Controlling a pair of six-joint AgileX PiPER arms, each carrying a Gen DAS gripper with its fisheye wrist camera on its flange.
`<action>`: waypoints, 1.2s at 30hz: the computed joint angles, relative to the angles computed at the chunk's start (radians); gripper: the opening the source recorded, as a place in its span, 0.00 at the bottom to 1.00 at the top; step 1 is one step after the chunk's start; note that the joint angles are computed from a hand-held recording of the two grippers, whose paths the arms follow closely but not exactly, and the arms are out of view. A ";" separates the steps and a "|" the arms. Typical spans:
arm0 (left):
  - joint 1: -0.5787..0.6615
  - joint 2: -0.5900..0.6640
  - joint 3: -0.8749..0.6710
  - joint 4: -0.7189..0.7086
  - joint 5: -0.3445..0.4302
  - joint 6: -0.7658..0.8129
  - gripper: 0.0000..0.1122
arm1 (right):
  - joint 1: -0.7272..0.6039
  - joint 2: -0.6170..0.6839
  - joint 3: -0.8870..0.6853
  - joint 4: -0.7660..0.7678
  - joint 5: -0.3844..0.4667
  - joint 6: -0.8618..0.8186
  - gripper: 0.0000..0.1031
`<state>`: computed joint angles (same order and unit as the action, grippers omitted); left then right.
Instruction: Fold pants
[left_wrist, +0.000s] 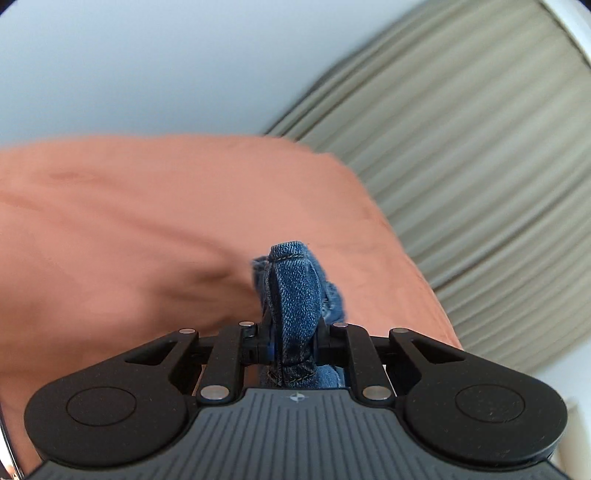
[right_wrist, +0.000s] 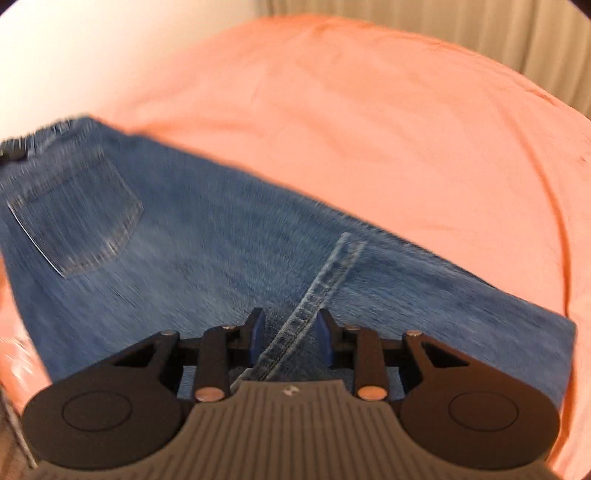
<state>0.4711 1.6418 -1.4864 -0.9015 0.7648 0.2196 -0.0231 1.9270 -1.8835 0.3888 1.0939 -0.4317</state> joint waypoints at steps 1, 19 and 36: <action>-0.034 -0.028 -0.018 0.043 -0.009 -0.024 0.15 | -0.016 -0.029 0.027 0.015 -0.007 -0.011 0.26; -1.127 -0.057 -0.132 1.358 -0.047 -0.733 0.15 | -0.457 -0.372 0.484 0.313 0.067 -0.342 0.27; -1.030 0.039 -0.144 0.555 0.196 -0.119 0.52 | -0.551 -0.387 0.557 0.352 0.121 -0.361 0.27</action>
<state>-0.5587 1.6807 -1.6305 -0.3468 0.9603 0.1010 -0.5743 1.5395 -1.3262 0.7412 1.2150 -0.7924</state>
